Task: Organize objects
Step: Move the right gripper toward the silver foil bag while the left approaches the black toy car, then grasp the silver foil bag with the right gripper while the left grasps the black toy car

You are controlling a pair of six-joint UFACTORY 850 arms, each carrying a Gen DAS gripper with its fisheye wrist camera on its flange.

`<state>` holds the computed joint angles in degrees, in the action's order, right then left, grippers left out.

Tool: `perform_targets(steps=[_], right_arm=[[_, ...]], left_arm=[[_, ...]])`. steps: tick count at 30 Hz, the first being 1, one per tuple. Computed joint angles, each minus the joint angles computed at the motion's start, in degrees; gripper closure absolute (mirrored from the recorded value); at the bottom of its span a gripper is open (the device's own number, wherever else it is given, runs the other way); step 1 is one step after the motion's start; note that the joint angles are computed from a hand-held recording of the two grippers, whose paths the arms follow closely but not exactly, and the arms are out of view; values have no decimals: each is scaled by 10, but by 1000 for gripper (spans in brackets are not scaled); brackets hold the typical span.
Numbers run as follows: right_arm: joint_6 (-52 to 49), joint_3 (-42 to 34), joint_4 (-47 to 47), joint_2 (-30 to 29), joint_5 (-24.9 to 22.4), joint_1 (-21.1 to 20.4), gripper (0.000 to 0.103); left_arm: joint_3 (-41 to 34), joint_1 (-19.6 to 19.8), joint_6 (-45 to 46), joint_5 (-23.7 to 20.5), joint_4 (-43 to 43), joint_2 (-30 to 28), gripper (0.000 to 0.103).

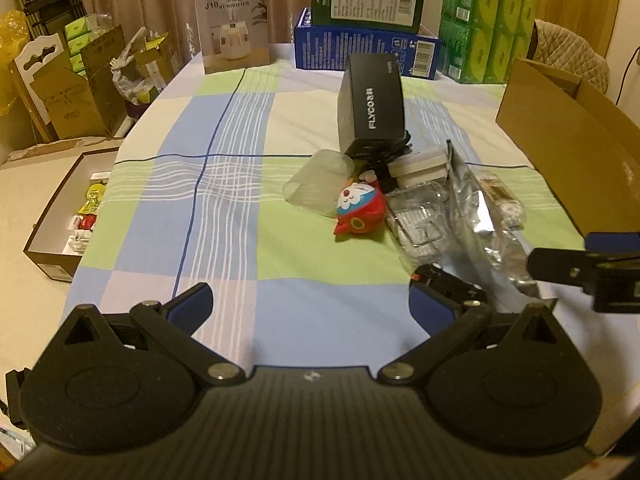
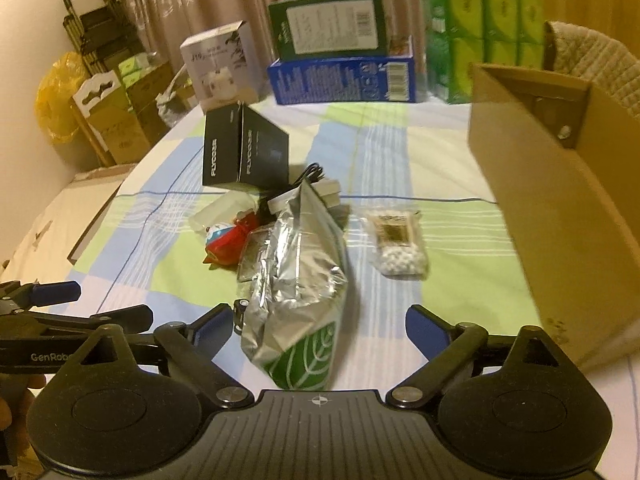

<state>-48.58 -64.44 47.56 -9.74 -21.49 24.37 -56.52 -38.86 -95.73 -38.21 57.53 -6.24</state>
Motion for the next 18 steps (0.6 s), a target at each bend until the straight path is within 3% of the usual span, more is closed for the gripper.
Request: perform_targets(steps=[8,18], right_arm=[[15,-45,-23,-60,-9,12,17],[65,-85,-82,-104,-32,15,31]], left_arm=[[5,17,-6,24,10,-8,1],[2,25,-1,47,12,-19,1]])
